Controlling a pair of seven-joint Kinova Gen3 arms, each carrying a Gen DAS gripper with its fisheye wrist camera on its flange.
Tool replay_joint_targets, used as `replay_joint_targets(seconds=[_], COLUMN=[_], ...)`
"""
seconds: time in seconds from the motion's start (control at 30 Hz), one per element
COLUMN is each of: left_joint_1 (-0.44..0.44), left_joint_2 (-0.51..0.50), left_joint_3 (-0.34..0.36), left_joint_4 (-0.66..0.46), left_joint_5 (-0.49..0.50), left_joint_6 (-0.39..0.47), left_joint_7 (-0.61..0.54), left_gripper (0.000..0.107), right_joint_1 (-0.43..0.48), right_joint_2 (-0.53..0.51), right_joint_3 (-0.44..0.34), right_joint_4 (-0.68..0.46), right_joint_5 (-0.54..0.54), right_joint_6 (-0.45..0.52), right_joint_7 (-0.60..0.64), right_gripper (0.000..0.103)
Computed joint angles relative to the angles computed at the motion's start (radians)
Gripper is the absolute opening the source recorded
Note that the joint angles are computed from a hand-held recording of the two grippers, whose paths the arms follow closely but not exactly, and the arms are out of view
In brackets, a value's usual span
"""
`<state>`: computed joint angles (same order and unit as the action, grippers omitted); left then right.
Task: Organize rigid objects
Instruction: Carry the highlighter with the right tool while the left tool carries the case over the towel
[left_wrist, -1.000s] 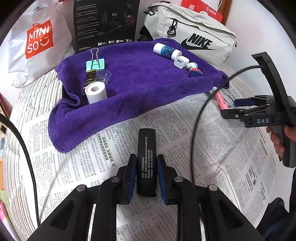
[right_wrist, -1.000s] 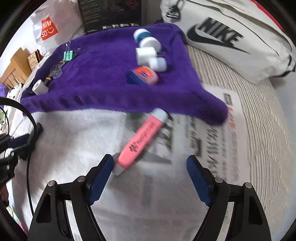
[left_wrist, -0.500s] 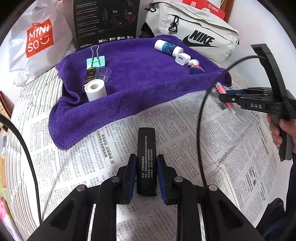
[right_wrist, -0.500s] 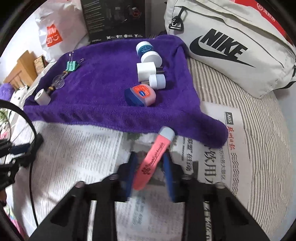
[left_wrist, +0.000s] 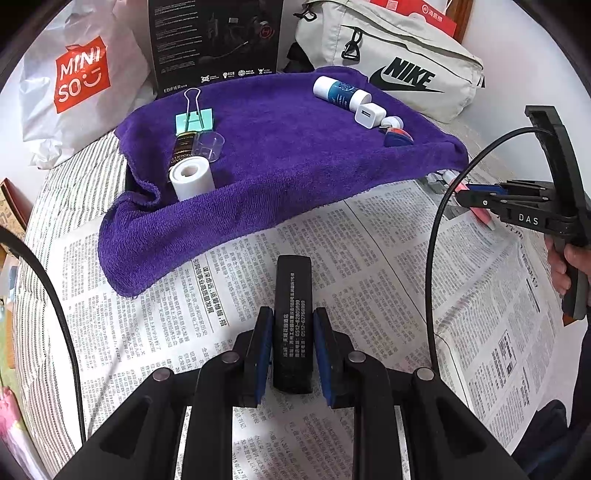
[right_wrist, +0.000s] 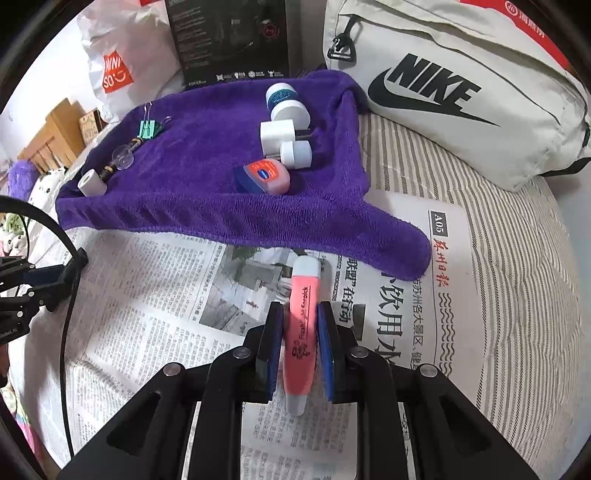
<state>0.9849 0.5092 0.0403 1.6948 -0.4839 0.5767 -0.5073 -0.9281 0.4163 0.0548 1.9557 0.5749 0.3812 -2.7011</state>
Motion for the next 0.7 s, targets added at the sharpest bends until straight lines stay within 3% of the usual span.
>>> replay_joint_targets(seconds=[0.2, 0.43, 0.7], left_joint_1=[0.002, -0.033, -0.006], left_joint_2=[0.004, -0.025, -0.045], left_joint_3=[0.004, 0.010, -0.006], left_joint_4=[-0.008, 0.043, 0.039], left_joint_5=[0.005, 0.043, 0.023], left_joint_6=[0.010, -0.072, -0.029], left_joint_7=[0.002, -0.006, 0.030], left_gripper=[0.021, 0.021, 0.021], right_joint_1=[-0.007, 0.013, -0.003], right_joint_2=[-0.011, -0.029, -0.058], right_joint_3=[0.013, 0.007, 0.025], right_joint_4=[0.029, 0.054, 0.091], right_joint_5=[0.006, -0.033, -0.040], right_joint_6=[-0.040, -0.080, -0.087], right_joint_7=[-0.007, 0.021, 0.016], right_gripper=[0.018, 0.017, 0.017])
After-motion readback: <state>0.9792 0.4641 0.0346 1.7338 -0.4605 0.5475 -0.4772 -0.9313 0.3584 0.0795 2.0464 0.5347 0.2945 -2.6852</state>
